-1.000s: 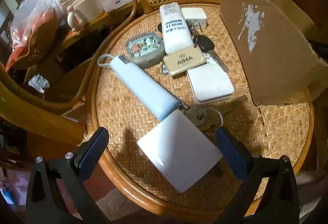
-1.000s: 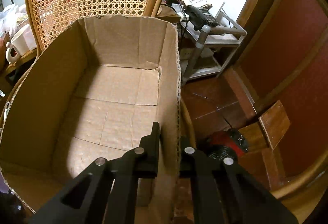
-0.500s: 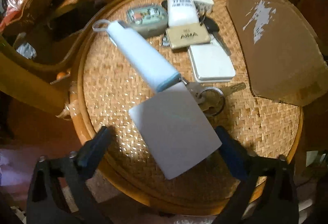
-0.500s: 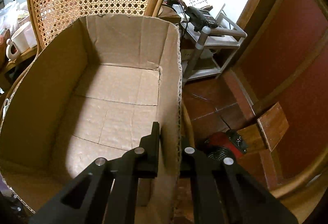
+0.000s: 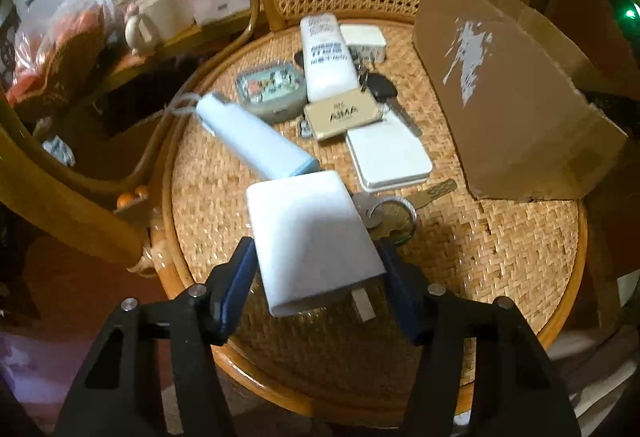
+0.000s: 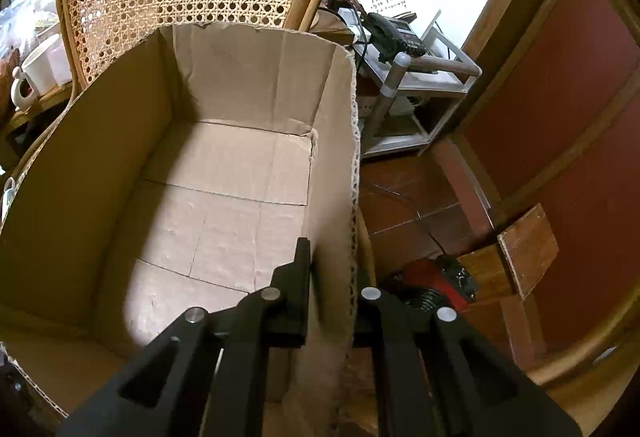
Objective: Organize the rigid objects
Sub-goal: 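Close the left tool on the white square charger and lift it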
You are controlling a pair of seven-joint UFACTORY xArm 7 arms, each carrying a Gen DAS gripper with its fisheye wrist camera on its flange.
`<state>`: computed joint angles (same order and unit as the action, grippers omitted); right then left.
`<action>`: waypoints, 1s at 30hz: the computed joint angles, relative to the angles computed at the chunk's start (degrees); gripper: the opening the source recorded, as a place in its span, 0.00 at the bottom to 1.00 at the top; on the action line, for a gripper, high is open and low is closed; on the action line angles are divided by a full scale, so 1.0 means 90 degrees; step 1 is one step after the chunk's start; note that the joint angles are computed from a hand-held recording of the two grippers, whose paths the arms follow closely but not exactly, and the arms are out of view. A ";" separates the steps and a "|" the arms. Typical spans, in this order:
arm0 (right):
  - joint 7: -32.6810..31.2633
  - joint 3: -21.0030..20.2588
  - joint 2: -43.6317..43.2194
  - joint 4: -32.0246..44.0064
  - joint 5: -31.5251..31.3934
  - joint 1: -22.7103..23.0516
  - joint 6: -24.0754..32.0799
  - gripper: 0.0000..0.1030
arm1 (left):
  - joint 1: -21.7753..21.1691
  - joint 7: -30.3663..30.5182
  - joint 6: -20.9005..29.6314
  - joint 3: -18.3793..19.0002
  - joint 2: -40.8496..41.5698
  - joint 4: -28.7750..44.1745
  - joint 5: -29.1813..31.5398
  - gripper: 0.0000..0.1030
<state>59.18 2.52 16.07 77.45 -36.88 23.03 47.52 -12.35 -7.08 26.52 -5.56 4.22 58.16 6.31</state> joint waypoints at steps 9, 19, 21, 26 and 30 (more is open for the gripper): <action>-0.0018 -0.0003 0.0010 0.0017 -0.0020 0.0010 0.0024 0.10 | 0.0030 -0.0060 -0.0662 0.0008 -0.0234 -0.0209 0.0212 0.54; -0.0027 -0.0007 0.0025 0.0040 -0.0044 0.0023 0.0038 0.10 | 0.0051 0.0117 -0.0794 -0.0012 -0.0213 -0.0202 -0.0007 0.53; -0.0025 -0.0008 0.0024 0.0036 -0.0045 0.0023 0.0034 0.10 | 0.0063 0.0174 -0.0865 -0.0010 -0.0197 -0.0184 -0.0119 0.53; -0.0036 -0.0010 0.0025 0.0035 -0.0051 0.0019 0.0028 0.10 | 0.0087 0.0407 -0.1054 -0.0027 -0.0227 -0.0194 -0.0505 0.52; -0.0031 -0.0008 0.0029 0.0043 -0.0057 0.0027 0.0037 0.10 | 0.0073 0.0367 -0.1142 -0.0024 -0.0247 -0.0188 -0.0490 0.52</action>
